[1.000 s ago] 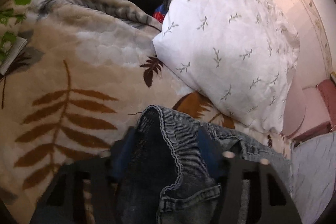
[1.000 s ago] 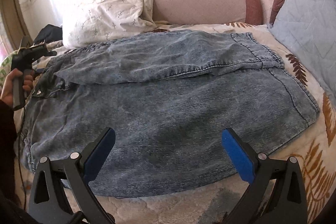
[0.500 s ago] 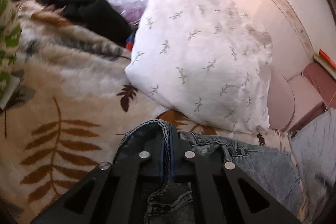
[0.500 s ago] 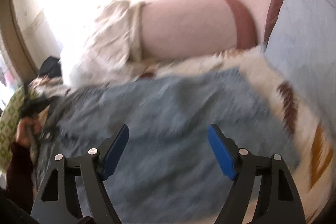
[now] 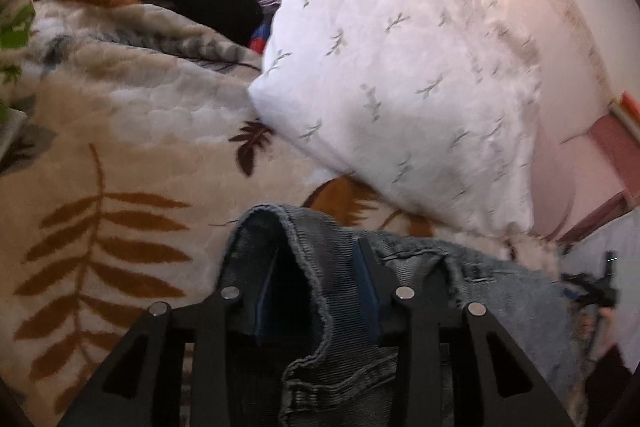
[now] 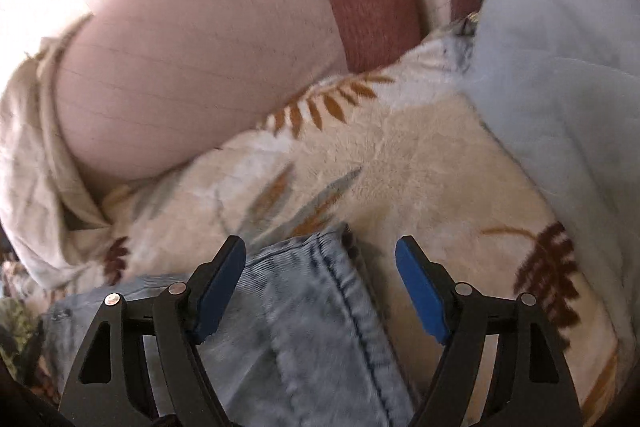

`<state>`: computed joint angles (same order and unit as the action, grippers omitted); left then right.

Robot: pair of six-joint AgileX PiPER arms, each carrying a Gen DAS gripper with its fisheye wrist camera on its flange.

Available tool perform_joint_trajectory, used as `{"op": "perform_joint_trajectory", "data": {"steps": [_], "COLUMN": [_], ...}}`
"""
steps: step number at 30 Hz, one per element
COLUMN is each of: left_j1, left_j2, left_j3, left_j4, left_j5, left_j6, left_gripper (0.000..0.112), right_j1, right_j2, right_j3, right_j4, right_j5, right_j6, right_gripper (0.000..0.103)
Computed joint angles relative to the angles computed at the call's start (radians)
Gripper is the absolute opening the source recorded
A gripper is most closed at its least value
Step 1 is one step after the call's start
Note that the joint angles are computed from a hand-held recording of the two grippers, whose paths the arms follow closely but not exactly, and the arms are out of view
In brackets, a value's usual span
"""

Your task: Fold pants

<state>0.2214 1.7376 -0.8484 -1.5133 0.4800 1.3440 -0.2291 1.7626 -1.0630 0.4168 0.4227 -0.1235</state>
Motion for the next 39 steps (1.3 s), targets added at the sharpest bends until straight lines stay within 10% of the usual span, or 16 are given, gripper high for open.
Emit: {"op": "perform_joint_trajectory", "data": {"steps": [3,10,27,39], "left_j1": [0.006,0.059,0.15,0.473], "left_j2": [0.021,0.085,-0.092,-0.518], "left_j3": [-0.007,-0.063,-0.048,0.117], "left_j4": [-0.01,0.059,0.182,0.368], "left_j5": [0.034,0.143,0.324,0.674], "left_j6": [0.044,-0.062,-0.258,-0.342], "left_gripper": [0.006,0.004,0.003,0.003], "right_j1": [0.002,0.09,0.112,-0.095], "right_j2": [0.055,0.053,-0.219,-0.582], "right_j3": [-0.031,-0.048,0.03,0.22], "right_j4": [0.016,-0.394,-0.346,0.048], "right_j5": [0.008,0.003,0.075,0.207], "right_j6": [-0.004,0.374,0.354,-0.036], "right_gripper": [0.073,0.019,0.016,0.016]}}
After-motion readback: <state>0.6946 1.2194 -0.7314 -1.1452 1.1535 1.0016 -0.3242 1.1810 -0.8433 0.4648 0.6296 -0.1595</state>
